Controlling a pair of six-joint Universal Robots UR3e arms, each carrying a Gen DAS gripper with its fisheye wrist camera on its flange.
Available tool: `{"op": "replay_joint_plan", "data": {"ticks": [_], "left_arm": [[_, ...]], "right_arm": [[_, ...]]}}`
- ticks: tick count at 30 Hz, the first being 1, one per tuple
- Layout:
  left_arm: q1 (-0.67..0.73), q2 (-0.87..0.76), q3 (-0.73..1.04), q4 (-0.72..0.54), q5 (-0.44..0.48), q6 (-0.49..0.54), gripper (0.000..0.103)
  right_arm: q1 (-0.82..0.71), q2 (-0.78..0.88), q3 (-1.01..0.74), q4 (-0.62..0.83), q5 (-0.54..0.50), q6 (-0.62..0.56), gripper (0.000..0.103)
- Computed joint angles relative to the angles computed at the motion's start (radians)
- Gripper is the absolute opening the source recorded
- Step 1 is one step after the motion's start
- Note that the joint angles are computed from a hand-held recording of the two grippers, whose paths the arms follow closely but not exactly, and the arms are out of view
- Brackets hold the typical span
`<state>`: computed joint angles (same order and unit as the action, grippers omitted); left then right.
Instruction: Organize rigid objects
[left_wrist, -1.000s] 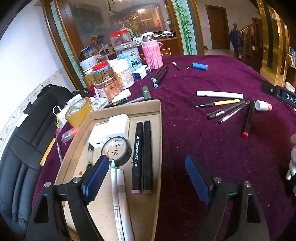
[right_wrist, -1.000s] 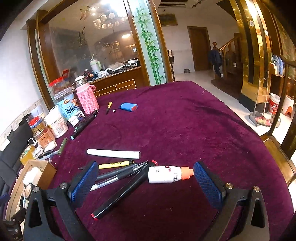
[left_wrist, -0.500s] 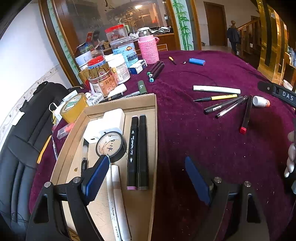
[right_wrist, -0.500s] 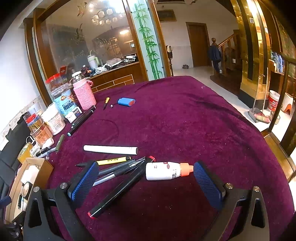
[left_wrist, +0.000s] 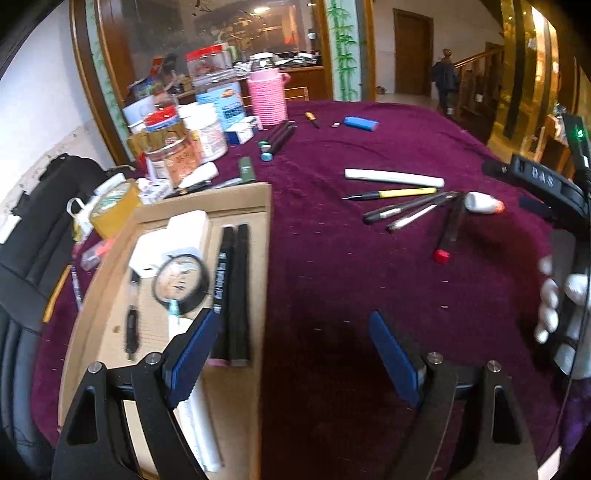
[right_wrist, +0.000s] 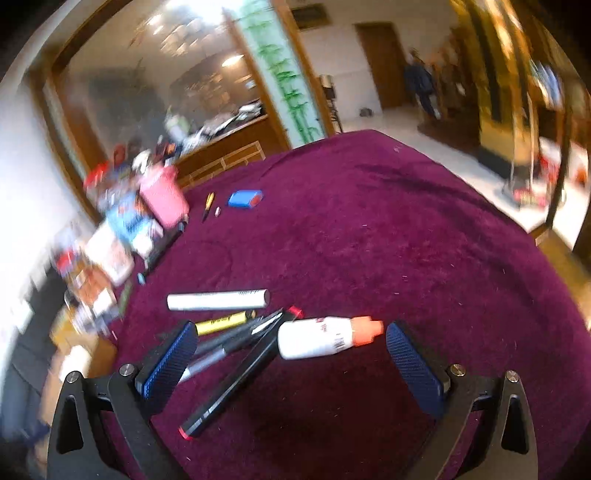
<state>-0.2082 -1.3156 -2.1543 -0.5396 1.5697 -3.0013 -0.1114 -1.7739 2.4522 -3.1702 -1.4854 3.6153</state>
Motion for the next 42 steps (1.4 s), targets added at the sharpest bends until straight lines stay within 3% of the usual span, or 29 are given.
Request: {"op": "replay_joint_plan", "data": {"ticks": [3, 5, 8, 15, 18, 20, 26, 33, 34, 38, 40, 42], "left_arm": [[0.028, 0.048, -0.024, -0.024, -0.081, 0.025, 0.084], [0.050, 0.079, -0.044, -0.030, -0.126, 0.045, 0.084], [0.092, 0.133, -0.073, -0.057, -0.193, 0.073, 0.084], [0.234, 0.248, -0.116, -0.179, -0.314, 0.138, 0.084], [0.313, 0.299, -0.122, -0.248, -0.360, 0.179, 0.084], [0.368, 0.328, -0.124, -0.292, -0.395, 0.207, 0.084], [0.488, 0.334, -0.113, -0.378, -0.486, 0.256, 0.084], [0.467, 0.302, -0.106, -0.402, -0.508, 0.251, 0.084], [0.455, 0.297, -0.103, -0.400, -0.505, 0.246, 0.084], [0.360, 0.248, -0.079, -0.350, -0.466, 0.193, 0.084], [0.274, 0.201, -0.063, -0.298, -0.417, 0.153, 0.084], [0.183, 0.157, -0.061, -0.212, -0.350, 0.128, 0.084]], "right_arm": [[-0.172, -0.115, 0.058, 0.078, 0.196, 0.032, 0.103], [-0.211, -0.128, 0.037, 0.123, 0.246, 0.032, 0.103], [-0.154, -0.001, -0.146, 0.227, 0.213, -0.021, 0.103], [0.057, 0.461, -0.703, 0.454, 0.088, -0.183, 0.102], [0.122, 0.609, -0.889, 0.549, 0.063, -0.232, 0.087], [0.139, 0.662, -0.974, 0.652, 0.121, -0.269, 0.081], [0.154, 0.597, -0.863, 0.691, 0.333, -0.361, 0.082], [0.078, 0.401, -0.558, 0.697, 0.622, -0.460, 0.082], [0.067, 0.375, -0.513, 0.657, 0.622, -0.443, 0.082], [0.061, 0.280, -0.330, 0.342, 0.466, -0.311, 0.082], [0.040, 0.264, -0.239, 0.183, 0.428, -0.260, 0.082], [0.016, 0.256, -0.182, 0.111, 0.413, -0.242, 0.082]]}}
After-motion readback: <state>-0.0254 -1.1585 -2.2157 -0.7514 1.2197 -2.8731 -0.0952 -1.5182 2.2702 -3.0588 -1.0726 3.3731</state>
